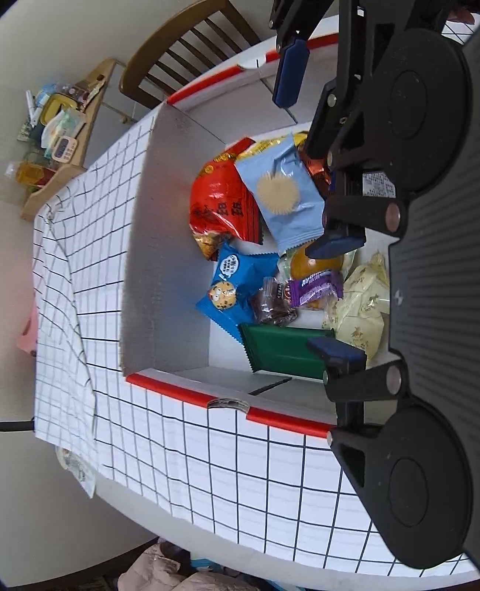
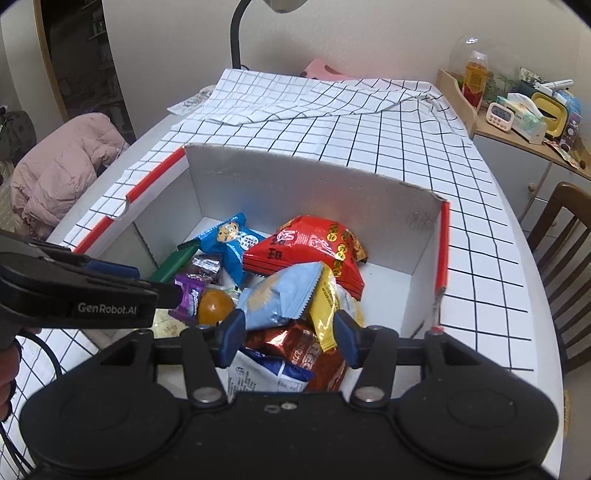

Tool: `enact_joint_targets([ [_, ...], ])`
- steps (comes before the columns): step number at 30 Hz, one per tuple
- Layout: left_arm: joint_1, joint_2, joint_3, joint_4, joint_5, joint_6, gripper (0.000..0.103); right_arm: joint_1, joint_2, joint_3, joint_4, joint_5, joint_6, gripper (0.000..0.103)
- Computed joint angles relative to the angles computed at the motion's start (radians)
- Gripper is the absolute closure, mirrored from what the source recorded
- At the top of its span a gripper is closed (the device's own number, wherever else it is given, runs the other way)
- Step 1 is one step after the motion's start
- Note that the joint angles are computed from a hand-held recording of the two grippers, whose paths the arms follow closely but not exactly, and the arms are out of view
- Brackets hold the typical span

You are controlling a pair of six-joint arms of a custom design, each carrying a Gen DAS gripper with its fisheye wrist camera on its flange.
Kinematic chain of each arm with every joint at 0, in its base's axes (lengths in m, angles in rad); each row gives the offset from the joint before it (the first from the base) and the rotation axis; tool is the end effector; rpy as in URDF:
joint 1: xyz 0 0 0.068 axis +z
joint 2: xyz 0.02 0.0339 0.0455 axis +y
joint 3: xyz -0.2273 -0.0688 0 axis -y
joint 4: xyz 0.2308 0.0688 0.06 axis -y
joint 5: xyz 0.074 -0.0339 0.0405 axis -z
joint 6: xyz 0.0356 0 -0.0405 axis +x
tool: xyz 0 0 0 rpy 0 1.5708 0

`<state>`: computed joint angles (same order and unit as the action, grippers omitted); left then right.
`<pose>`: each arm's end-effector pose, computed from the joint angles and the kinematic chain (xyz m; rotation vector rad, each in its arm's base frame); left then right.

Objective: Organize snacks

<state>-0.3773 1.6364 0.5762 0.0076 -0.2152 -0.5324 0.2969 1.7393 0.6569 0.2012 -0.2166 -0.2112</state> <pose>0.2389 -0.0865 0.0738 -0.2740 2.5706 -0.0502 0.2737 0.0917 0.0780 -0.7071 2.3430 0.3033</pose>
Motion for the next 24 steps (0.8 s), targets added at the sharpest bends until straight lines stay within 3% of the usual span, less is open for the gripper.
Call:
enact_joint_targets([
  [8, -0.046, -0.188, -0.079, -0.069, -0.042, -0.023, 0.057, -0.027, -0.19, -0.116, -0.018, -0.039, 0.02, 0.031],
  [12, -0.095, -0.314, -0.13, -0.118, -0.096, -0.047, 0.044, -0.039, -0.308, -0.177, -0.046, -0.069, 0.031, 0.023],
  [19, -0.201, -0.581, -0.186, -0.283, -0.181, -0.097, 0.043, -0.047, -0.555, -0.28, -0.12, -0.108, 0.041, 0.014],
  [24, -0.316, -0.743, -0.196, -0.426, -0.273, -0.173, 0.035, -0.08, -0.766, -0.337, -0.215, -0.162, 0.036, 0.007],
])
